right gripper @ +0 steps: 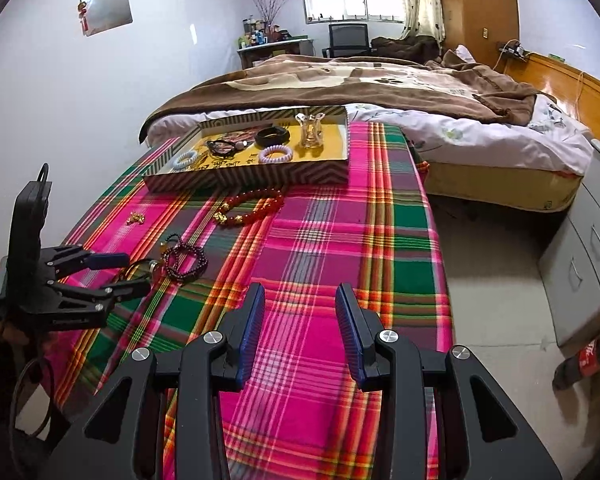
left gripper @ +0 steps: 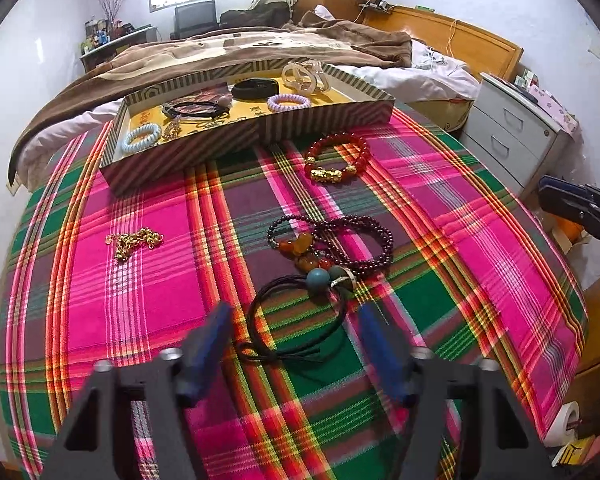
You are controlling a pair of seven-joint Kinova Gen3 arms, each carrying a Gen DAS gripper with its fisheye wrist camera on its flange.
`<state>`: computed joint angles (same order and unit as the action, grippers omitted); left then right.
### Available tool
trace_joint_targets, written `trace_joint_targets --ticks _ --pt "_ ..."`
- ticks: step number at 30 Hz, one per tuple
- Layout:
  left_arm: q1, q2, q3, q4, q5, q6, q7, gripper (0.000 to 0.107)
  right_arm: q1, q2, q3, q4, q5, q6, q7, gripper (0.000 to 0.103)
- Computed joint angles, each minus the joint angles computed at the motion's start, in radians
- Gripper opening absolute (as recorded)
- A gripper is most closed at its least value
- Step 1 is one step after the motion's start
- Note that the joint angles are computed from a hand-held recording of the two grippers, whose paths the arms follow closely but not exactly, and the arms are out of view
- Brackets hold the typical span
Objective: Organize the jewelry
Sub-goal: 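Grasp the black hair tie with the left tool while the right tool grasps the brown bead bracelet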
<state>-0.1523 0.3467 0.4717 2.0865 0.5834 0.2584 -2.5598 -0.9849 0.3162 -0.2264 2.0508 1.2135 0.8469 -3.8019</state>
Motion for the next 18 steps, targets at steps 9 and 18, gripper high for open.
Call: trace_joint_targets --ticks 9,18 --pt "-0.045 0.006 0.023 -0.002 -0.009 -0.019 0.008 0.009 0.006 0.026 0.016 -0.038 -0.025 -0.025 0.053 0.038" --pt "-0.271 -0.021 0.169 0.019 0.157 -0.029 -0.149 0.006 0.016 0.094 0.057 -0.139 -0.071 -0.060 0.193 0.038"
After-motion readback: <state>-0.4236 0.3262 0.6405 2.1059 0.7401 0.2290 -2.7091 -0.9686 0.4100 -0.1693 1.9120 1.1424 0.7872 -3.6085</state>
